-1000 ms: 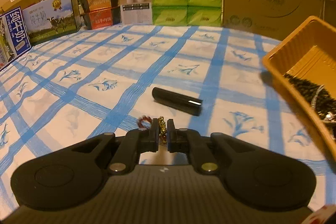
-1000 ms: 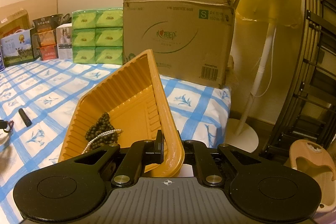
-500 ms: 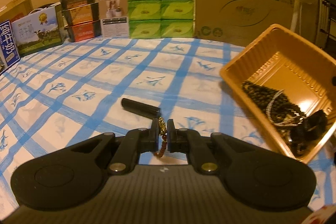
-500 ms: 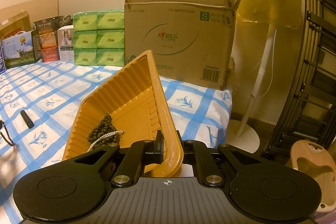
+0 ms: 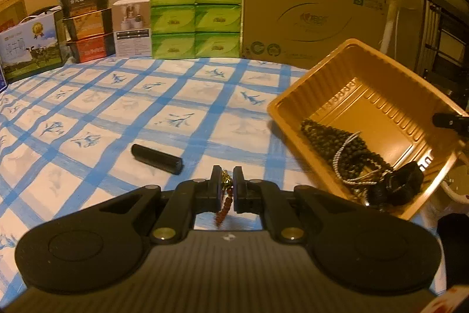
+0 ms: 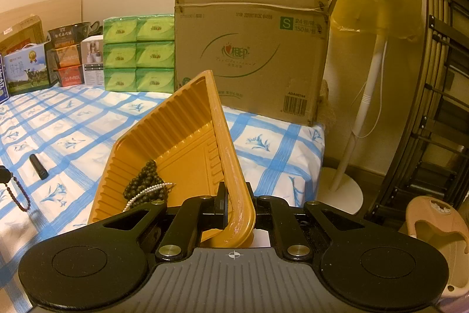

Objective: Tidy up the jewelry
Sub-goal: 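Carry the red bracelet into the orange tray and open the left tool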

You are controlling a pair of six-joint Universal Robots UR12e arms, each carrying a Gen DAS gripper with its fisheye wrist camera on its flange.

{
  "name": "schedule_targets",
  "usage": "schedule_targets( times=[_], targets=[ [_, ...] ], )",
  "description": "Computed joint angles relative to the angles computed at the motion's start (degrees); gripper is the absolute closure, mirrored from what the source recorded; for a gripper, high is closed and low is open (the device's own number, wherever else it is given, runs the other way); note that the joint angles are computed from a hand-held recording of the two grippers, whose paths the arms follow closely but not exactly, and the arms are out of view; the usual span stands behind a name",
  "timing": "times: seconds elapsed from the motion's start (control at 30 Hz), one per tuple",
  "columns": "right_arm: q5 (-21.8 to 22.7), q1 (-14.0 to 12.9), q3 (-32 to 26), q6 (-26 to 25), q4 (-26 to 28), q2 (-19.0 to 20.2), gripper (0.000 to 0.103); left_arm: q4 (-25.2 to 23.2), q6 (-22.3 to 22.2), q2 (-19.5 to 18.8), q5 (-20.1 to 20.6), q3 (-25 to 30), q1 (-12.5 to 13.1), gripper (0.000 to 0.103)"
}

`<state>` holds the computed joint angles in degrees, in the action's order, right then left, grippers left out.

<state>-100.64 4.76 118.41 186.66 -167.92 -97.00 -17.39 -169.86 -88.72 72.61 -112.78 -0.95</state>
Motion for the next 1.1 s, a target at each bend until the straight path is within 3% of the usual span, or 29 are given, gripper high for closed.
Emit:
schedule_targets(
  times=[0.57,1.1],
  targets=[
    [-0.04,0.16,-0.08,0.37,0.08,0.06,0.095,-0.81,1.17,-2.24,-8.37,3.13,-4.15,0.097],
    [0.19,0.02,-0.08,0.72,0.16,0.07,0.095,-3.11,3.23,-5.87,-10.17,6.67,-7.62,0.097]
  ],
)
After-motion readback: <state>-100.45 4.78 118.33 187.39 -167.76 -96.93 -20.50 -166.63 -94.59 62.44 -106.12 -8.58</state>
